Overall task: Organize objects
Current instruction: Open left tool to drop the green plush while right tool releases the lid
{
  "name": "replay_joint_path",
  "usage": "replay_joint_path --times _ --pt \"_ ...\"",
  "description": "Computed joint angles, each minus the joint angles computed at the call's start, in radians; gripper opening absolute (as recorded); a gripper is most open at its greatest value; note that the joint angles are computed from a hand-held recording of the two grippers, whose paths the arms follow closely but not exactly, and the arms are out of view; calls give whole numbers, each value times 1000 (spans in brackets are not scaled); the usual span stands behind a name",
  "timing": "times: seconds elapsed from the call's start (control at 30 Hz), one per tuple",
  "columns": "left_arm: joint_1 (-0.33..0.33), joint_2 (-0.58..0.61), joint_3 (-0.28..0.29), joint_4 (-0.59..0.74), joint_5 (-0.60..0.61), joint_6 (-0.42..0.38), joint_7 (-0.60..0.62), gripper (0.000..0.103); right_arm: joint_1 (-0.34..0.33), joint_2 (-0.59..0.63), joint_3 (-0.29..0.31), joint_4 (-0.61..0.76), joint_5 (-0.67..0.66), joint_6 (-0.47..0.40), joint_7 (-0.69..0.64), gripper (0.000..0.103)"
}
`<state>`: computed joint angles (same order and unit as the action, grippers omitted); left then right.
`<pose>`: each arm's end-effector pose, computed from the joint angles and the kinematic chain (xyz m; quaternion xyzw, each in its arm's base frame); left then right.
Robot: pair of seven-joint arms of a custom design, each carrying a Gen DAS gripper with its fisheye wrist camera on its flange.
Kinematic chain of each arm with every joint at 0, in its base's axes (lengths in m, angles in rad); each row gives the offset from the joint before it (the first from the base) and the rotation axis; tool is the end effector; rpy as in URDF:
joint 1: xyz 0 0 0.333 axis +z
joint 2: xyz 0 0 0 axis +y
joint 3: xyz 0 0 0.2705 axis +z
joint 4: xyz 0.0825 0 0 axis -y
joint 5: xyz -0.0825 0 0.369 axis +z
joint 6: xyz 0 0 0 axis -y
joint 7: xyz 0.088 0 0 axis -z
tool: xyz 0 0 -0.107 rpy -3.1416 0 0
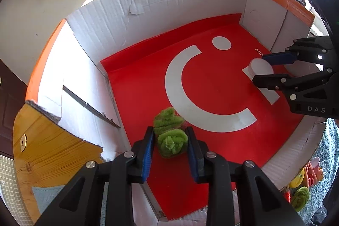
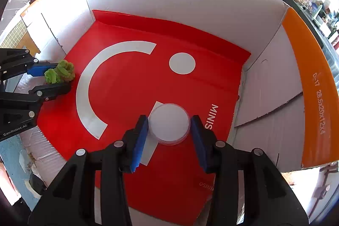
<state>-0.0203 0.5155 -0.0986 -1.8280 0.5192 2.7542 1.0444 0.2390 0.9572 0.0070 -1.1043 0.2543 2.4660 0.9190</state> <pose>0.6405 -0.0921 0.2647 -0.6833 0.6908 -0.1267 0.1994 0.7338 0.1819 0.2564 -0.8894 0.3991 -0.1113 0.1931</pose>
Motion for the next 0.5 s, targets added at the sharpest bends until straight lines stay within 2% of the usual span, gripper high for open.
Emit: replay_joint_path --times 0.2,0.5 --pt "11 1 -11 -7 -15 16 9 37 -12 -30 6 -41 13 2 -20 44" --pt "5 6 -5 -11 -11 31 -7 39 -26 -66 9 -83 33 0 -49 47"
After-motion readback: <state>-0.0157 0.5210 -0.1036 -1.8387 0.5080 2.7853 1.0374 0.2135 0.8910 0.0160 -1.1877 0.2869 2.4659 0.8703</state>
